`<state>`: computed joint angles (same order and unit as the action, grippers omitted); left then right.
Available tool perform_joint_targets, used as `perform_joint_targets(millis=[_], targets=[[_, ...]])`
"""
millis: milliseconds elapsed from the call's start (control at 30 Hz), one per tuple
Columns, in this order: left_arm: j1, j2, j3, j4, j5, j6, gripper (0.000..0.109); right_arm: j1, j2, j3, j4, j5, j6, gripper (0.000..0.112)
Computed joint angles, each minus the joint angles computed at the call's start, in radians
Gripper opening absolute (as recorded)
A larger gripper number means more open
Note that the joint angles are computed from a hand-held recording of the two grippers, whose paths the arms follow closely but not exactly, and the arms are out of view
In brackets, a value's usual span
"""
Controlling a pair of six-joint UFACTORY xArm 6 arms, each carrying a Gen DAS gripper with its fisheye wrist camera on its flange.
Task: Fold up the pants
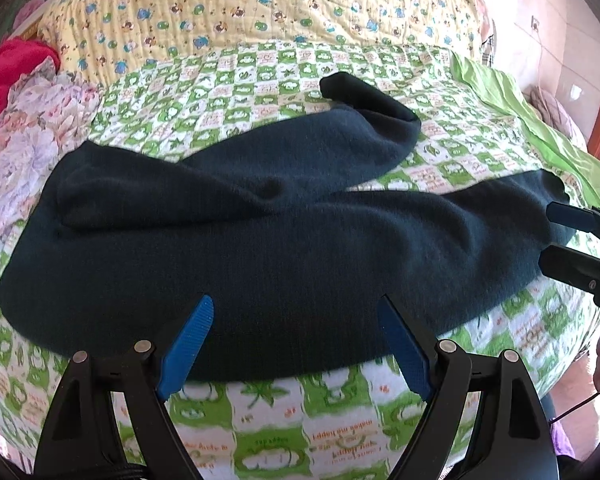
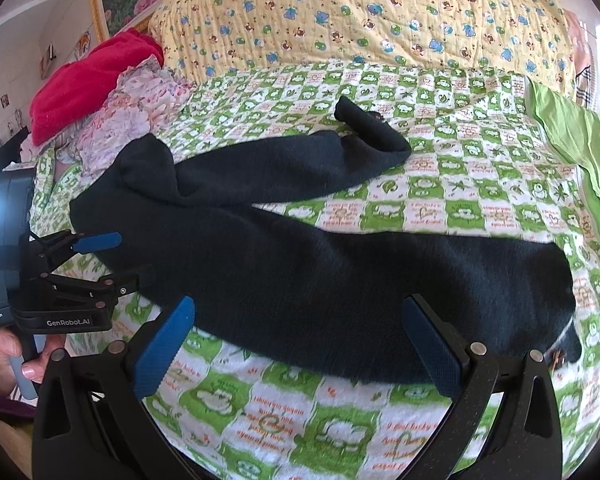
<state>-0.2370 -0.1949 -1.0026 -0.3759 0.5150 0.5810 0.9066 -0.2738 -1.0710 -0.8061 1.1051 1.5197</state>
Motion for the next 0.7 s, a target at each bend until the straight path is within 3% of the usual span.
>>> perform_joint_targets(millis=[267, 400, 567, 700], targets=[[-0.017, 0.062, -0.087, -0.013, 0.007, 0.034, 0.085, -0.088, -0.038, 0.023, 0.007, -0.069, -0.018, 0.103], [-0.038, 0.106, -0.15, -0.001, 0.017, 0.041, 0.085, -0.167, -0.072, 0.051, 0.037, -0.15, -0.067, 0.103], [-0.062, 0.169, -0.235, 0.028, 0.035, 0.026, 0.085, -0.311, -0.11, 0.086, 0.124, -0.298, -0.154, 0.103], [-0.083, 0.222, -0.307, 0.039, 0.053, 0.022, 0.085, -0.454, -0.118, 0.106, 0.254, -0.436, -0.264, 0.096]])
